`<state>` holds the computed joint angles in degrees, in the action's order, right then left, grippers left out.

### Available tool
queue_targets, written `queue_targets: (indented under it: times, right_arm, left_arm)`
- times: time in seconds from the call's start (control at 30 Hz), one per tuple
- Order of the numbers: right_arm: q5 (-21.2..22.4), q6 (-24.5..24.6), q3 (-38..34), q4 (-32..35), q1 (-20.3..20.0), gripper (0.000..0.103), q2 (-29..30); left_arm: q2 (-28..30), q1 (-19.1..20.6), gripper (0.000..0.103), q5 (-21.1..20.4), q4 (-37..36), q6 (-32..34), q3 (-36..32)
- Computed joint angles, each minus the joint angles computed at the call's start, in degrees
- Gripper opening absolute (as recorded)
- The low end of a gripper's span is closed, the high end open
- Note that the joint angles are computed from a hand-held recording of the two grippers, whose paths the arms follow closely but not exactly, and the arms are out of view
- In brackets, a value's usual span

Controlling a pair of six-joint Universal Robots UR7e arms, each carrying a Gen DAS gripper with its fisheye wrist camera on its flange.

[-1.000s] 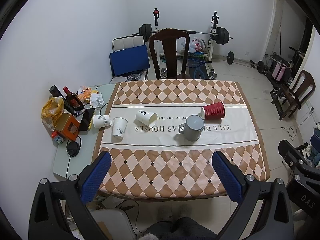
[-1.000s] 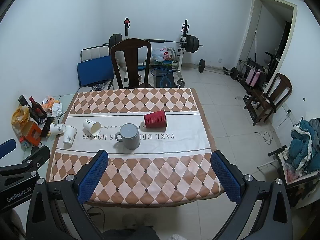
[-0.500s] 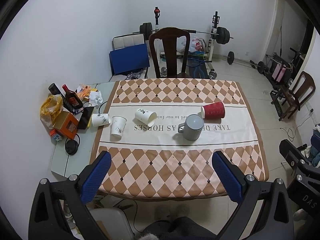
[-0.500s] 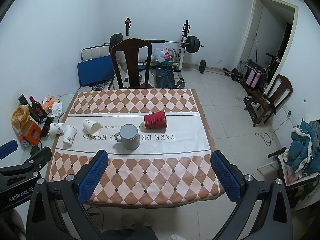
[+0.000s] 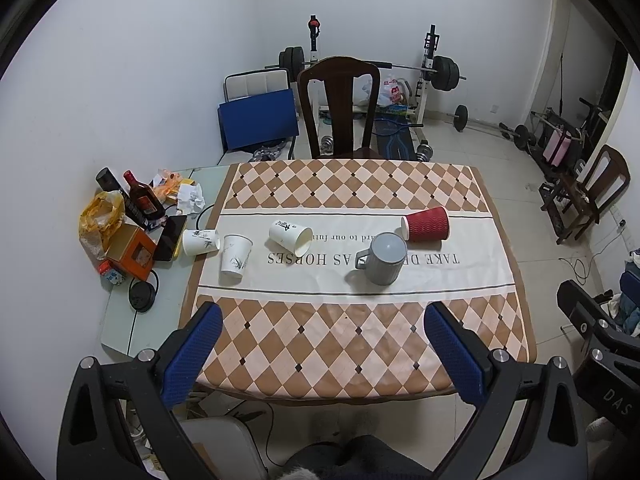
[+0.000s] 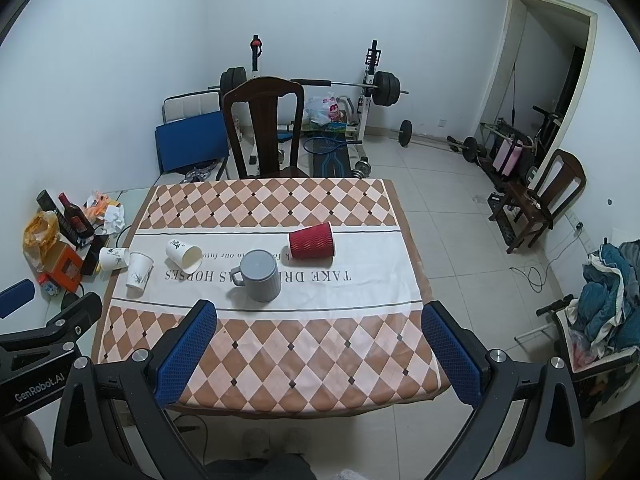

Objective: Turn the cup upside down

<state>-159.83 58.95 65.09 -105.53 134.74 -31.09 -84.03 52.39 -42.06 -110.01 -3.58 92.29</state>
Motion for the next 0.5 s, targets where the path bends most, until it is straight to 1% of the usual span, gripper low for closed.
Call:
queue_targets:
  times: [0.5]
  right_arm:
    - [-0.07,0.07,-0.15,0.06,0.00,0.103,0.14]
  left_arm:
    - [-0.03,-0.05,0.103,0.08,0.09,-0.05,0.02]
